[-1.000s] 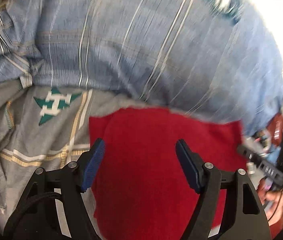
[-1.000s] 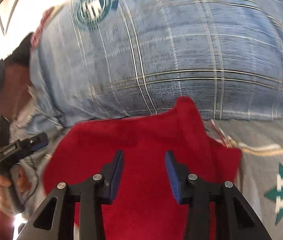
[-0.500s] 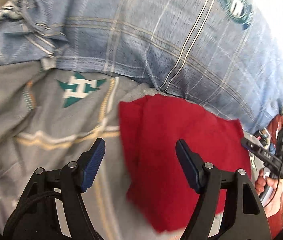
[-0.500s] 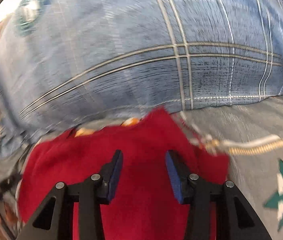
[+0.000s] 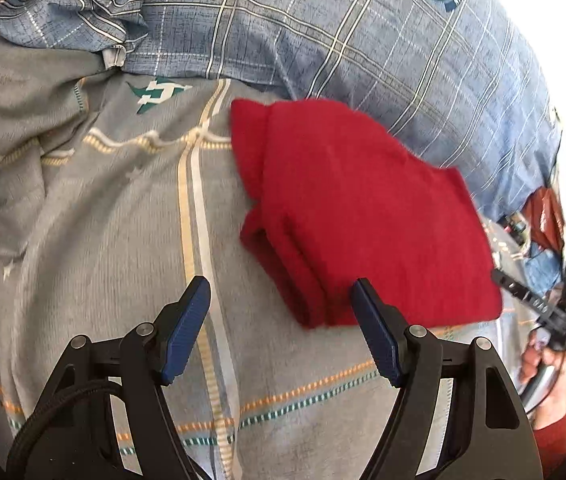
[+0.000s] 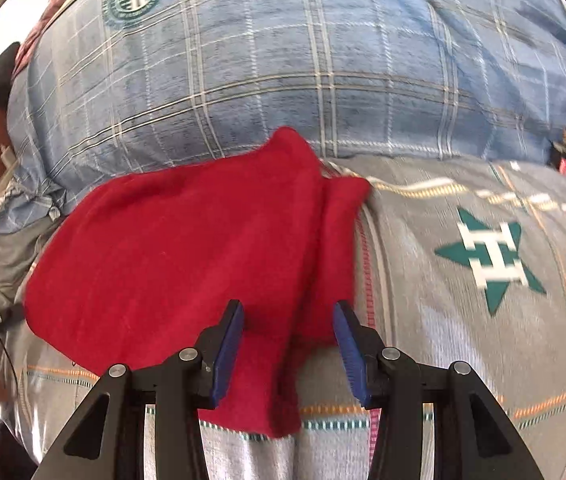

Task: Fold small clothes

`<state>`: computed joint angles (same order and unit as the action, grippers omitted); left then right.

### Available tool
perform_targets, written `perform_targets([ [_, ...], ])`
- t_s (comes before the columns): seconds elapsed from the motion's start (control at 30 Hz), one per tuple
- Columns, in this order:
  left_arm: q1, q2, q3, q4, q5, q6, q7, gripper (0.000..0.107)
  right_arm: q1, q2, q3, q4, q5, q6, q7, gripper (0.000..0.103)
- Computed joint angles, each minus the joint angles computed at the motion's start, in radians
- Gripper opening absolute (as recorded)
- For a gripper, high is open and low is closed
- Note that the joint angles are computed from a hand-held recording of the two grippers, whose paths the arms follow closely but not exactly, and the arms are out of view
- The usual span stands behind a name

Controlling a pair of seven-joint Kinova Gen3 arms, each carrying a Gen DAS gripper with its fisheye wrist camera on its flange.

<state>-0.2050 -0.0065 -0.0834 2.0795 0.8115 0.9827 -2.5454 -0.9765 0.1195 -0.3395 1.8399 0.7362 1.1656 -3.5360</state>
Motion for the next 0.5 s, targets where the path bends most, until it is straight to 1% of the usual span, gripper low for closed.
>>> perform_targets([
  [0.13, -0.018, -0.012, -0.019, 0.019, 0.01, 0.035, -0.081, 0.073, -0.008, -0.019, -0.008, 0.011, 0.003, 0.001, -0.023, 0.044],
  [0.27, -0.02, 0.0, -0.016, 0.002, -0.012, 0.04, -0.13, 0.073, -0.004, -0.03, -0.023, 0.022, -0.01, -0.016, -0.03, 0.044],
  [0.4, -0.011, 0.02, 0.0, -0.026, -0.054, 0.013, -0.15, 0.072, 0.004, -0.041, -0.023, 0.057, -0.013, -0.076, -0.077, 0.044],
  [0.5, -0.012, 0.036, 0.007, -0.049, -0.073, 0.031, -0.173, 0.069, 0.015, -0.049, -0.027, 0.072, -0.017, -0.101, -0.09, 0.044],
])
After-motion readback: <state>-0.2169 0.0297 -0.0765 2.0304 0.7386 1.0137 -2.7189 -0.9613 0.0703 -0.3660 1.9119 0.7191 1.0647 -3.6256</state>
